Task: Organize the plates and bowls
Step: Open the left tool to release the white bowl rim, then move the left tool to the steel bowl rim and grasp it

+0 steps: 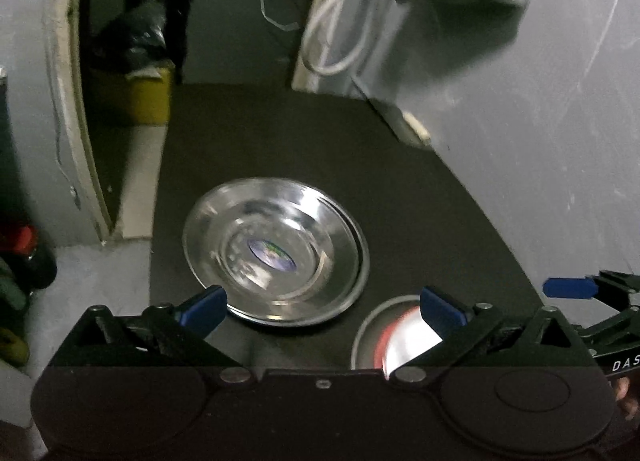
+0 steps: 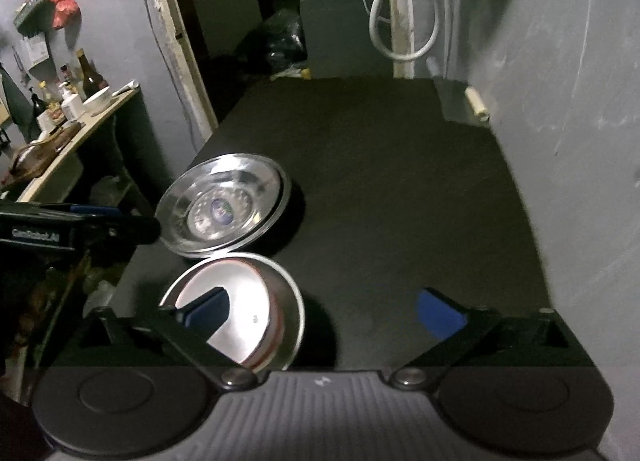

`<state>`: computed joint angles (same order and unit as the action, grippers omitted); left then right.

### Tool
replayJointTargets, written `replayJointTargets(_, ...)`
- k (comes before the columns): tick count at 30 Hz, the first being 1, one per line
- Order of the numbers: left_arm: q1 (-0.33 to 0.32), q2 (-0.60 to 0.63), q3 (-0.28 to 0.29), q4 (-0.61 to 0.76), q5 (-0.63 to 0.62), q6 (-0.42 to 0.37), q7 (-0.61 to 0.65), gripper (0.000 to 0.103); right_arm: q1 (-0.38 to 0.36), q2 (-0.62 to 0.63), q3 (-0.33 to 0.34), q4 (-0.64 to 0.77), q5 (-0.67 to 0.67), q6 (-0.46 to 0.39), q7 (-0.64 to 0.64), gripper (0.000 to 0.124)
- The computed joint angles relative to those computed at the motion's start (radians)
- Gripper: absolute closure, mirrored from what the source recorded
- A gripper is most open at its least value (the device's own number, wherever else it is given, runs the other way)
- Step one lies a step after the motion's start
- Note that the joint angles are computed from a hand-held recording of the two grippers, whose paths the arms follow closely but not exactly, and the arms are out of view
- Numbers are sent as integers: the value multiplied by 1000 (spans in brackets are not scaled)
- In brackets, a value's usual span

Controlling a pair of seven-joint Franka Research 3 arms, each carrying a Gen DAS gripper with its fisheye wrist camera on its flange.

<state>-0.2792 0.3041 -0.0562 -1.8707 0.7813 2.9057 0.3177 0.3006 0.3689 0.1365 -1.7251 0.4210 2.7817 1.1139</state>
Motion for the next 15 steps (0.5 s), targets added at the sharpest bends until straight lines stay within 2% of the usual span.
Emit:
replayJointTargets(2,-24,-1,30,0,52,-3,-68,1,15,-4,-13,-14,-26,39,3,21)
replayJointTargets(5,-37,-7,40,-5,100,-33,-139,1,44,-1,-47,-17,-89,51,52,21)
replayJointTargets(9,-15,-7,7,-1,83,-74,-133,1,85,16,-107,-1,-191,35,188,21)
replayJointTargets(15,0,-12,-21,-2,46,-124,-90,1,109,39,-155,23,-315,-11,354,21)
